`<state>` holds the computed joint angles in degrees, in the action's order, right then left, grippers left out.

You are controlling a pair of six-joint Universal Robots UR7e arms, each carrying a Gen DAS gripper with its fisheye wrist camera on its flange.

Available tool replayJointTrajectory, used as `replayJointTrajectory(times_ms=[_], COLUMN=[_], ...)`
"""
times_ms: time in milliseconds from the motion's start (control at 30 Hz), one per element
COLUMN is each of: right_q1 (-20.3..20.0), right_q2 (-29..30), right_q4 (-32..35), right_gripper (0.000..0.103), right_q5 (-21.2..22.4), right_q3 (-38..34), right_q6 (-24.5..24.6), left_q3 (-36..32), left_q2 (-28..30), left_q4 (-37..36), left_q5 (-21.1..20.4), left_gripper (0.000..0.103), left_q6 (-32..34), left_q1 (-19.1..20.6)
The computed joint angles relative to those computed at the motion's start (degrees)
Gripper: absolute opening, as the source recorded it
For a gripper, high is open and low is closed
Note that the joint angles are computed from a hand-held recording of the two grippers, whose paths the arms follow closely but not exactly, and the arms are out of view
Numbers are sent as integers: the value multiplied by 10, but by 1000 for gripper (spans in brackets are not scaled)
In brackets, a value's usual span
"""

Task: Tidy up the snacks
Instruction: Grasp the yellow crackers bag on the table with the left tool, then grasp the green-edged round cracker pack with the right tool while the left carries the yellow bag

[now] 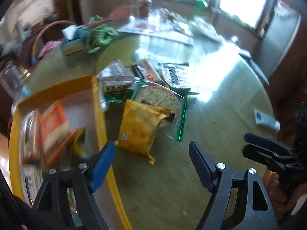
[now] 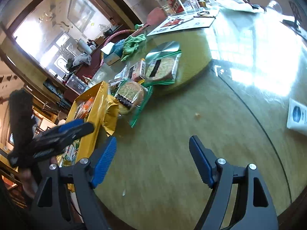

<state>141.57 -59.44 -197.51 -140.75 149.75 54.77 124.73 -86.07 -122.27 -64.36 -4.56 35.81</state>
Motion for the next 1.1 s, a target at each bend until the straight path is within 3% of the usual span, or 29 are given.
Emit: replayJointTrajectory(times_ms=[167, 367, 433, 600, 733, 833, 967, 1067, 1100], right_q1=[-8, -12, -11, -9, -13, -20, -63, -94, -98], right_q2=[15, 27, 27, 29, 23, 16, 0, -6, -3], right_q4=[-68, -108, -101, -98, -83, -61, -18, 54, 81], right_gripper=[78, 78, 78, 78, 78, 78, 78, 78, 78], right_q5=[17, 33, 33, 32, 37, 43, 81, 92, 80], right_q3=[16, 24, 22, 16, 8, -5, -38, -82, -97], right_q6=[-22, -41, -41, -50, -60, -96, -210, -311, -321], left_q3=[-26, -31, -34, -16, 17, 53, 88, 102, 104], left_q2=[57, 89, 91, 62, -7, -81, -189, -244, -257], left_q4=[10, 12, 23, 34, 24, 22, 25, 45, 55], left_q5=[23, 38, 42, 39, 4, -10, -48, -37, -30], left_gripper=[77, 66, 49, 46, 45, 45, 45, 45, 45], left_q6=[23, 17, -4, -22, -59, -97, -164, -206, -220], left_q1=[13, 20, 23, 11, -1, -22, -32, -43, -47])
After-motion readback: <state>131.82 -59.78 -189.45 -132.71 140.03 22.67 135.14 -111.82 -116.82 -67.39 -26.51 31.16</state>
